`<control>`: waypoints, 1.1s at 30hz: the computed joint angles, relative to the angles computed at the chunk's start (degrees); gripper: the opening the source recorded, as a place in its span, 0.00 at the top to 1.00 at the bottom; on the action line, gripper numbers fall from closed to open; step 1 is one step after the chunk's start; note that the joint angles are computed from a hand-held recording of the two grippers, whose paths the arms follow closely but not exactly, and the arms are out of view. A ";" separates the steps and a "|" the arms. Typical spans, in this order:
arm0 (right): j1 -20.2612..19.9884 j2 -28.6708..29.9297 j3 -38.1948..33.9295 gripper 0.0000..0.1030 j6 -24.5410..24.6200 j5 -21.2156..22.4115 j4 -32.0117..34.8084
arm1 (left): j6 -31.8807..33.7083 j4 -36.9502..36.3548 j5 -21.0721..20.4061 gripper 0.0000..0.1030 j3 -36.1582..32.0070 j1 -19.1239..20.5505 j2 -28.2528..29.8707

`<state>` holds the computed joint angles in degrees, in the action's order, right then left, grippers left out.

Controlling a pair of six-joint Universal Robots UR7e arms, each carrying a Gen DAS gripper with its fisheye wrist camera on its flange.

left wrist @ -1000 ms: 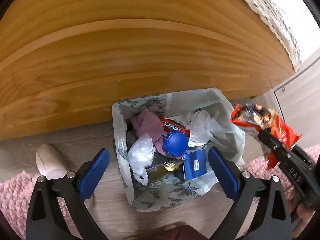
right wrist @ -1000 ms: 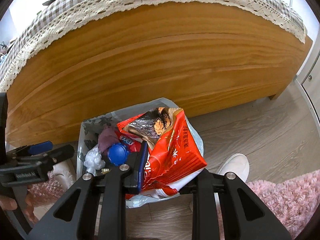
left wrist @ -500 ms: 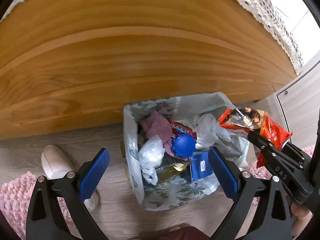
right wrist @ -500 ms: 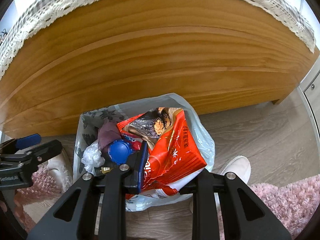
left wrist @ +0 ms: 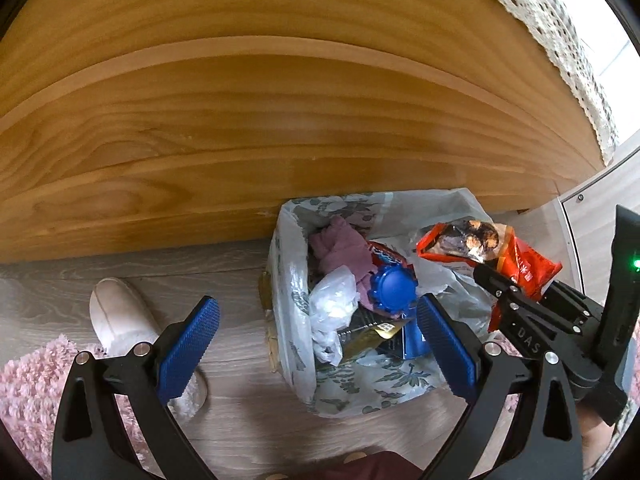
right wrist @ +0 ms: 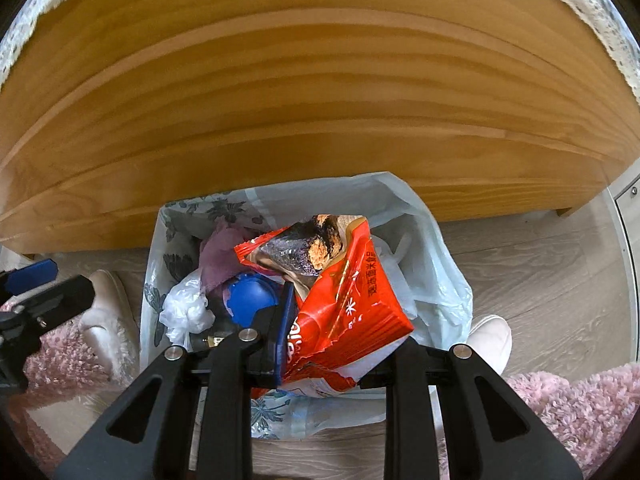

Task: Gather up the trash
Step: 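Open the right tool to drop the red snack bag into the bin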

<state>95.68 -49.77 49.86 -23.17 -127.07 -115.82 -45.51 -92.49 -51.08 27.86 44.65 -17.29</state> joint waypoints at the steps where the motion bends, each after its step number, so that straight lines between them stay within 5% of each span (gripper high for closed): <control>1: 0.02 0.08 0.05 0.77 -0.06 -0.10 0.05 | -0.08 0.04 0.03 0.07 0.00 0.02 -0.01; 11: -0.13 0.59 -0.55 0.73 0.08 0.34 1.89 | -0.11 -0.16 -0.72 0.07 0.05 0.10 -0.01; 18: -0.11 0.73 -0.84 0.57 0.78 -0.54 3.25 | -0.96 1.07 -1.70 0.07 -1.14 0.30 0.47; 26: 0.03 0.72 -0.13 0.19 0.57 -2.34 2.01 | -0.97 1.65 -1.57 0.07 -1.87 0.20 0.89; 33: -0.54 0.50 -0.74 0.08 2.12 -0.34 4.07 | -0.91 1.71 -1.58 0.07 -2.19 0.23 1.07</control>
<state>95.14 -49.28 49.12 -21.05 -127.40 -111.75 -46.42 -90.78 -52.66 25.67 44.88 -16.22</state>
